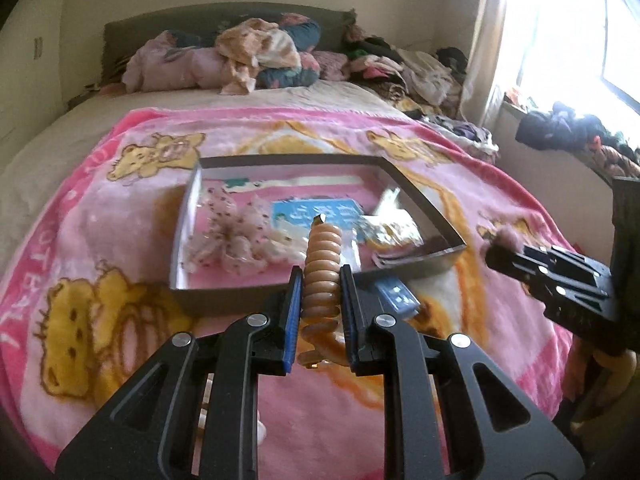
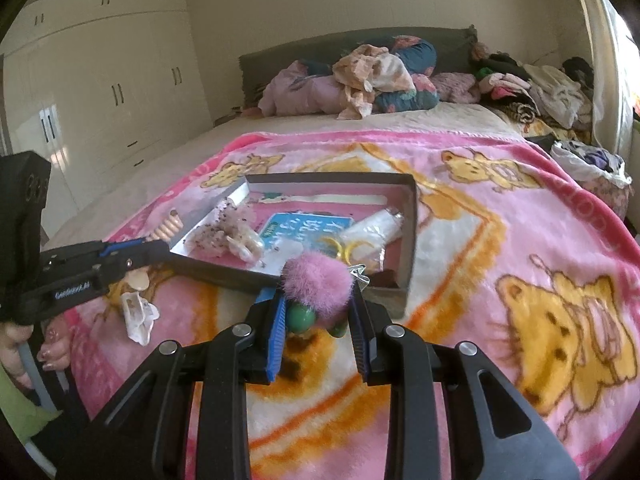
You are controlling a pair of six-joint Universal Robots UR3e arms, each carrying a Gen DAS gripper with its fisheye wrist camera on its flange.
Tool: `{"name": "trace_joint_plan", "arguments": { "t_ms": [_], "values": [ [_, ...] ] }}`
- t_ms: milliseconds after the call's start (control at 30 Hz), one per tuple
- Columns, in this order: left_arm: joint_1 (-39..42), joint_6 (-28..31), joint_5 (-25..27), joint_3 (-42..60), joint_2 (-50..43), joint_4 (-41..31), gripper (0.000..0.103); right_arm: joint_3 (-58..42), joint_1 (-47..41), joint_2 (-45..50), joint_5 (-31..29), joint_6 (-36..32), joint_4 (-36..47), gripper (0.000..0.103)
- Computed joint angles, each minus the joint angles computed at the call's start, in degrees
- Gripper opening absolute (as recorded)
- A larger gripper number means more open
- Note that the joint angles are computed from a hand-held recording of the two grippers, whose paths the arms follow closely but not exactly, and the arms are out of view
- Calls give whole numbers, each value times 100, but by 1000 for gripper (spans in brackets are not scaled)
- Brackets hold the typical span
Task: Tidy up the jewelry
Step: 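Carry both ties over the box lid and open both tools to drop them inside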
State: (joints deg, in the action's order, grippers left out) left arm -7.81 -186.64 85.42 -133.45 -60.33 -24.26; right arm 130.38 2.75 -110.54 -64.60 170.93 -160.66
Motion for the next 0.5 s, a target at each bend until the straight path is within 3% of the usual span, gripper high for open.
{"name": "trace_joint_plan", "arguments": {
  "t_ms": [500],
  "values": [
    [1435,308,-854,-144,541,-438,11,-979,709,1128,-424,281,-338,27]
  ]
}}
